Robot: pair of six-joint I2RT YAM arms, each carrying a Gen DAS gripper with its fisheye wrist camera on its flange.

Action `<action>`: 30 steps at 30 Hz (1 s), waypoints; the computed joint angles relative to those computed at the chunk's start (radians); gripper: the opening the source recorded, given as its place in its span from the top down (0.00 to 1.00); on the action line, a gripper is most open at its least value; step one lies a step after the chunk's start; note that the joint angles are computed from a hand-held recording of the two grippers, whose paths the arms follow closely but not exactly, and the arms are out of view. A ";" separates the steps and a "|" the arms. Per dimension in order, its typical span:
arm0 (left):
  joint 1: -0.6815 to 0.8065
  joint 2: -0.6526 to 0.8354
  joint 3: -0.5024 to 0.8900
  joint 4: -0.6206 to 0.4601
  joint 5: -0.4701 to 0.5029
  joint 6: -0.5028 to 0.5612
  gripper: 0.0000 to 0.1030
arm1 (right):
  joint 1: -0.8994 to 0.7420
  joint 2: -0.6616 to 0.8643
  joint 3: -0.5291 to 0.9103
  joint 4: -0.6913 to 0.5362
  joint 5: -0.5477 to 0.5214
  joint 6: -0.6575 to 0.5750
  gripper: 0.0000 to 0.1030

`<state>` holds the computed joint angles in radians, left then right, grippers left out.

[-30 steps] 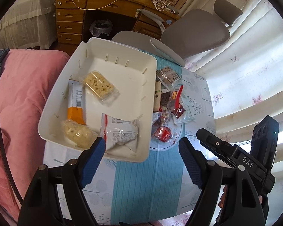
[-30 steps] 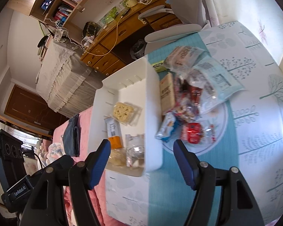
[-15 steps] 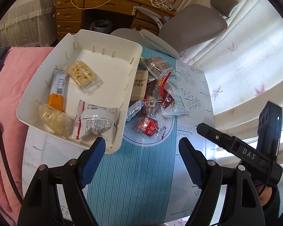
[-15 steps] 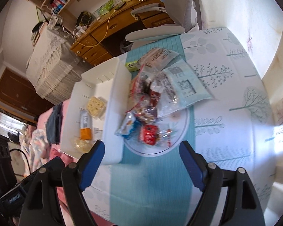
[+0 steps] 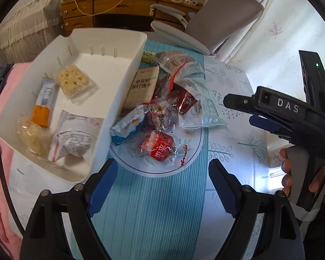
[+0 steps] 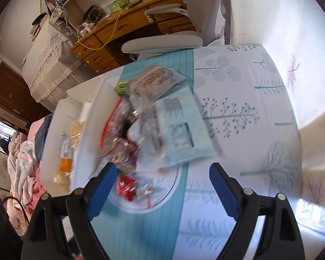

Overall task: Organize snacks
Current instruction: 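Reach left tool to the red-wrapped snack while right tool reaches the blue-labelled bag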

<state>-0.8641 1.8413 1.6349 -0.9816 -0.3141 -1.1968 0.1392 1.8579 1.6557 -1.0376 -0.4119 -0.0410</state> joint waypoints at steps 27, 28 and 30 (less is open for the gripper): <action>0.097 0.340 0.213 -0.035 0.054 -0.005 0.18 | 0.101 0.407 0.313 0.069 0.067 -0.363 0.02; 0.101 0.347 0.217 -0.034 0.060 0.001 0.18 | 0.100 0.412 0.313 0.066 0.063 -0.362 0.02; 0.107 0.358 0.225 -0.034 0.068 0.014 0.18 | 0.102 0.417 0.310 0.072 0.060 -0.359 0.02</action>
<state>-0.7574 2.1991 1.8600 -1.0153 -0.2464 -1.1832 0.2417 2.2746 1.9653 -0.9654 -0.3521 -0.3996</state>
